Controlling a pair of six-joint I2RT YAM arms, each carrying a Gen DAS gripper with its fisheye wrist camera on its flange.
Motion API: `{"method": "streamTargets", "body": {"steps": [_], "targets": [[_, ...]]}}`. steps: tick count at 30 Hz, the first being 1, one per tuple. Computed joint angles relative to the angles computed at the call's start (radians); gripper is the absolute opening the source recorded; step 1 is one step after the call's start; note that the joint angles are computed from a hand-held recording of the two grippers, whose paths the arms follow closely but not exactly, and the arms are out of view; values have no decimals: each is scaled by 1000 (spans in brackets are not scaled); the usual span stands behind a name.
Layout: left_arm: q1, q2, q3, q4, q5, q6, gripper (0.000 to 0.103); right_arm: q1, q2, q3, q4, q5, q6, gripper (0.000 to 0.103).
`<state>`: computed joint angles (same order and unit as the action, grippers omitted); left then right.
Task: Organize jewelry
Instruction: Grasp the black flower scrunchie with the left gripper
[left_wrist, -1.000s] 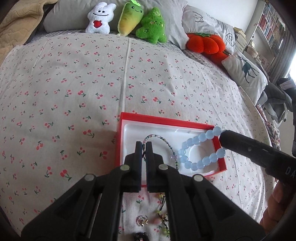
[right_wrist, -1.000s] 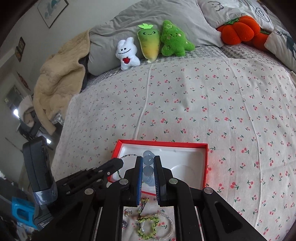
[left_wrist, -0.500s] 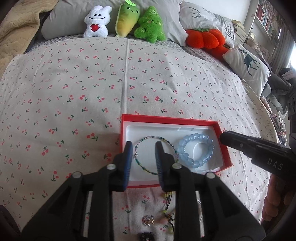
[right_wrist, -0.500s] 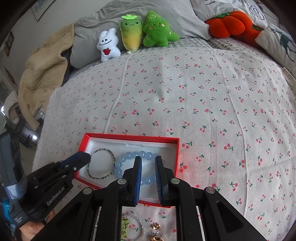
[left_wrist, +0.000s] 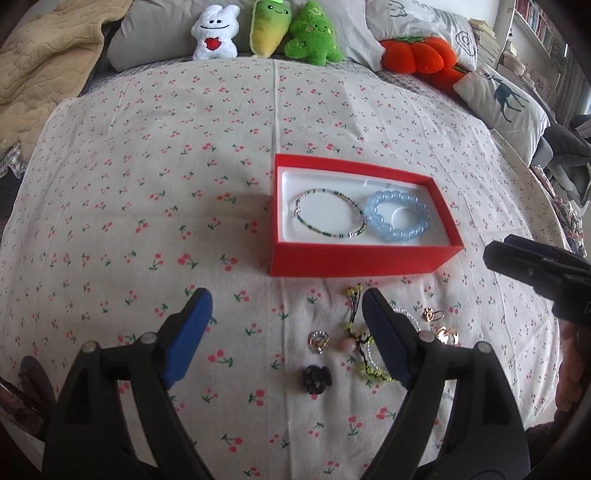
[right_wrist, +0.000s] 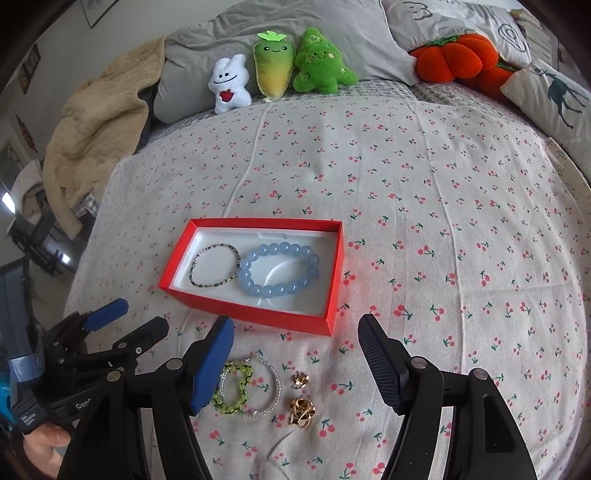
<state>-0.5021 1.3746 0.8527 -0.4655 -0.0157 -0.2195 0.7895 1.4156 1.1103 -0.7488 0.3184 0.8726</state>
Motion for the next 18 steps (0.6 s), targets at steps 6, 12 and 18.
{"method": "streamTargets", "body": {"steps": [6,12,18], "targets": [[-12,-74,-116,-7,-28,10,85,95,-9,-39,-68,91,116,82],[-12,-117,-203,-3,-40,51,85,182,14,-108,-68,116,193,82],[-33,-167,-289,25,-57,77,85,270,52,-146,-68,134,211,82]]}}
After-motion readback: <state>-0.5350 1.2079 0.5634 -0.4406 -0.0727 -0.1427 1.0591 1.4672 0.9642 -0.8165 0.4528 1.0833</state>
